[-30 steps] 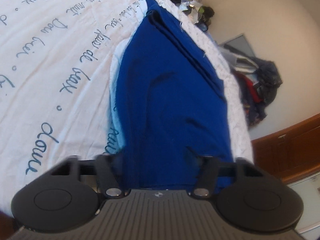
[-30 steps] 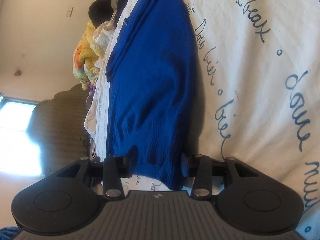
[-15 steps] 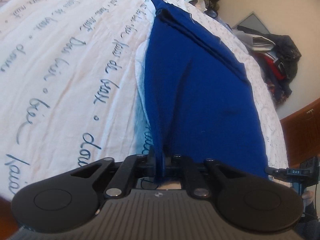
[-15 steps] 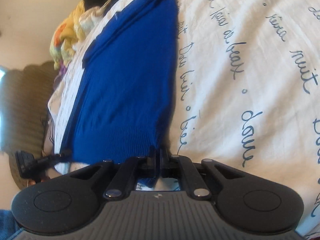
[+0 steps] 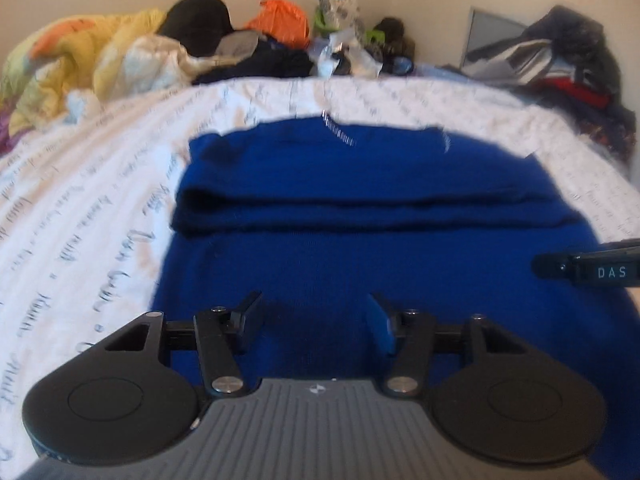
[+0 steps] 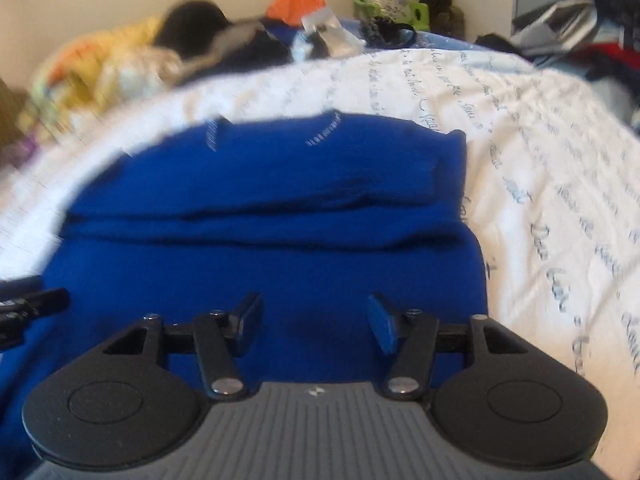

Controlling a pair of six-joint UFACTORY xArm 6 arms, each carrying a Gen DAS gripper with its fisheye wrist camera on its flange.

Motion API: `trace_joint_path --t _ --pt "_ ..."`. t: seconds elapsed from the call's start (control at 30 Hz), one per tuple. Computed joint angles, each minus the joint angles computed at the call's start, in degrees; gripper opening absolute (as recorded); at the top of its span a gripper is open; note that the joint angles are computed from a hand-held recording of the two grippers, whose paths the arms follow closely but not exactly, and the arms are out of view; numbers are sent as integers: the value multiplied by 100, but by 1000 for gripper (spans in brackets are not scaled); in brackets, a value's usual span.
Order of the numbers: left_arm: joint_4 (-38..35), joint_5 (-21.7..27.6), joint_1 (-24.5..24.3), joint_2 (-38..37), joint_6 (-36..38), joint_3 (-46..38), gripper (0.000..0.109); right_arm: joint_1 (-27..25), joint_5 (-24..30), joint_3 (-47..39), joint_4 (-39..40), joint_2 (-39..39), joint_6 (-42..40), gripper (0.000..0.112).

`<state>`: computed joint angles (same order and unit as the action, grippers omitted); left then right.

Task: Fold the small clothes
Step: 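Open both tools and lift them off the folded sweater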

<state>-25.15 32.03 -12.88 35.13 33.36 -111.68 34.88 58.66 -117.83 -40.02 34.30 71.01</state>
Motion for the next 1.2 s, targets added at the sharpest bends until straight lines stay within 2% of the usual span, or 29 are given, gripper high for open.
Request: trace_joint_path --t 0.03,0.07,0.1,0.17,0.2,0.27,0.37,0.43,0.5,0.63,0.73,0.83,0.93,1.03,1.2 --pt "36 -304 -35 -70 100 213 71 49 239 -360 -103 282 -179 58" --pt "-138 -554 -33 -215 440 520 80 108 368 -480 -288 386 -167 71" --pt "-356 -565 5 -266 659 610 84 163 517 -360 -396 318 19 84" --pt "-470 -217 204 -329 752 625 101 161 166 566 -536 -251 493 88" --pt "-421 -100 268 -390 796 679 103 204 145 891 -600 -460 604 88" --pt "-707 108 429 -653 1258 973 103 344 142 1253 -742 -697 866 89" --pt "-987 -65 509 -1052 1674 1567 103 565 300 1485 -686 -894 978 98" --pt "-1172 -208 542 -1202 1779 1815 103 708 280 1791 -965 -1050 1272 99" --pt "-1085 -291 521 -1240 1662 1878 103 796 312 1835 -1180 -1016 1430 99" --pt "-426 -183 467 -1551 1030 2138 103 860 882 1008 -674 -655 1078 99" --pt "-613 -192 446 -2068 1305 2787 103 982 649 1009 -610 -688 907 99" --pt "-1042 -501 460 -2546 1703 3511 103 1108 464 960 -435 -554 556 103" --pt "-1175 -632 509 -2923 1822 3995 103 1222 133 1801 -1056 -1009 1313 103" --pt "-1313 -778 512 -3158 1961 4308 103 1284 205 1994 -1056 -1186 1357 103" --pt "-1276 -1038 426 -3254 1739 4488 103 1364 299 2006 -1267 -1162 1582 103"
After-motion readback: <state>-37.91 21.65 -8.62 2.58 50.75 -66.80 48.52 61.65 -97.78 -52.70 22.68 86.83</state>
